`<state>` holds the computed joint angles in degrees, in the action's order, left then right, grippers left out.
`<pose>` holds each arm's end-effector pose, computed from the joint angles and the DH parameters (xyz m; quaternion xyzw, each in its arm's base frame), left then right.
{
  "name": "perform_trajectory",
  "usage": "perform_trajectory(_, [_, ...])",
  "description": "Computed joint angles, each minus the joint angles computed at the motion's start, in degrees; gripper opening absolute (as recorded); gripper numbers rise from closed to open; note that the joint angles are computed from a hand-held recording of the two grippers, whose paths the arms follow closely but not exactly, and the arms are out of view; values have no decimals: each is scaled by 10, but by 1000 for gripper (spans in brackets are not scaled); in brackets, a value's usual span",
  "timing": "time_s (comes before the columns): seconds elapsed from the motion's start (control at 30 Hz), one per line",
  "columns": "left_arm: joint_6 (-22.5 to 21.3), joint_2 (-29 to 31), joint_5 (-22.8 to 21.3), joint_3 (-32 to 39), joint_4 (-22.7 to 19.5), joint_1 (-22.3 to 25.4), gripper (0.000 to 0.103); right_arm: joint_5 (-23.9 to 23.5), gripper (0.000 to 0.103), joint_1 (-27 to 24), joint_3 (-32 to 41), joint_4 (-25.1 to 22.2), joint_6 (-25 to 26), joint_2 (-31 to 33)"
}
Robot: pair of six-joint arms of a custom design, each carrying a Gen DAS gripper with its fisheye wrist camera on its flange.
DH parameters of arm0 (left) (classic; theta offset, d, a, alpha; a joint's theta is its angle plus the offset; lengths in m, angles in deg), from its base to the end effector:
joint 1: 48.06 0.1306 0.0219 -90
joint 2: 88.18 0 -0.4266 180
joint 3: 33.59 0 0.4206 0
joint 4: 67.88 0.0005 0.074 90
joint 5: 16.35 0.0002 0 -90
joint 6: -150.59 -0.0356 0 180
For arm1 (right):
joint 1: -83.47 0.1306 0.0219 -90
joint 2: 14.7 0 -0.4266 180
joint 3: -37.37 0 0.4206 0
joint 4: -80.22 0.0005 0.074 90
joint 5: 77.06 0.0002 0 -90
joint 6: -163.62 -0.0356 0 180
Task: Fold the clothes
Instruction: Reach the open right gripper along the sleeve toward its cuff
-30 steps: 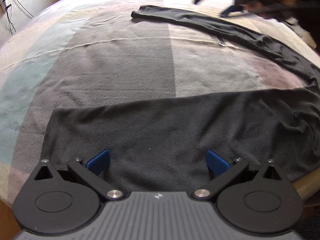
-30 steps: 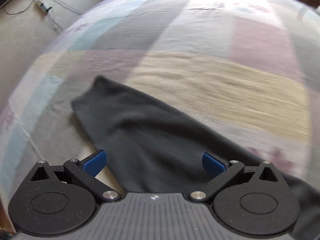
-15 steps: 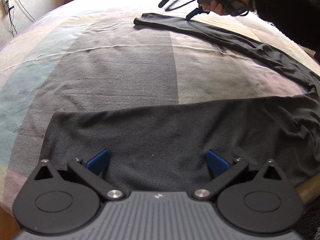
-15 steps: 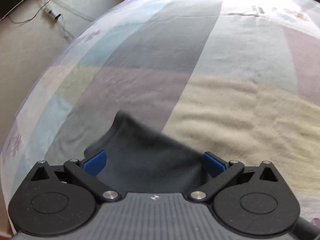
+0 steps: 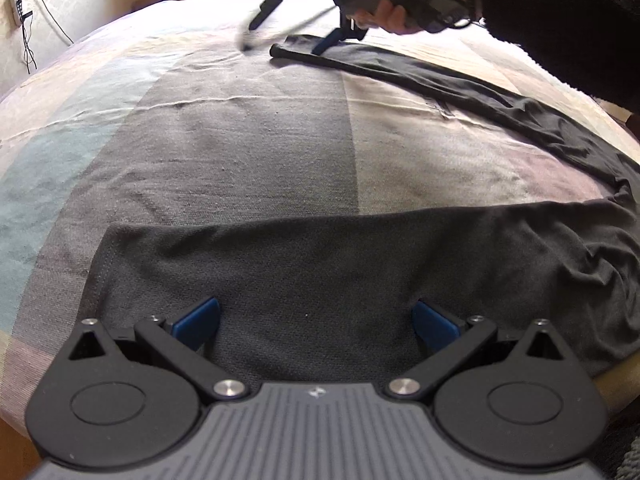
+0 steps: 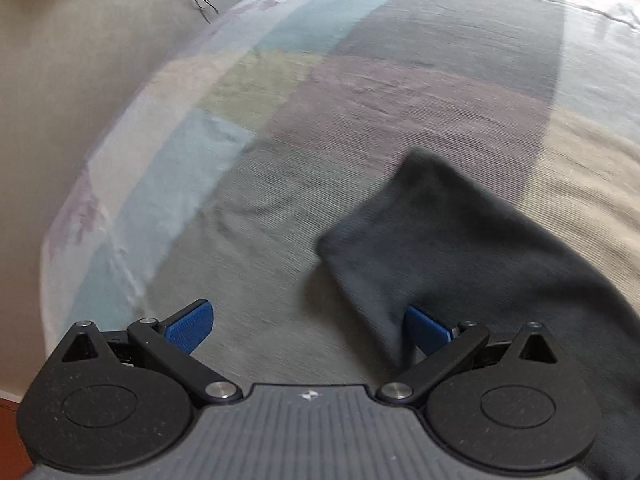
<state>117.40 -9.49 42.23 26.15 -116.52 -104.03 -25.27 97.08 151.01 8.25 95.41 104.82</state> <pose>0.2252 -0.3012 0.3158 -0.0595 0.9439 -0.0088 0.3247 0.6478 0.1790 0.3590 -0.3187 0.8846 0.3175 0.1230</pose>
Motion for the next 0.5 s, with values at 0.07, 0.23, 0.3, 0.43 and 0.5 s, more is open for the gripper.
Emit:
perform_trajectory(0.07, [-3,-1,-1,-2,4,0,102,-6,103,4,-2,18,-16,-3])
perform_trajectory(0.23, [0,-6,-5,-8,12,-1,102,-20,103,25,4,22,-36,12])
perform_trajectory(0.3, [0,-6,-5,-8,13,-1,102,-33,103,31,4,32,-44,15])
perform_trajectory(0.43, [-7,-7,-7,-11,22,1,102,-35,103,19,11,49,-49,9])
perform_trajectory(0.5, [-6,-6,-9,-10,21,0,102,-29,103,9,13,63,-54,3])
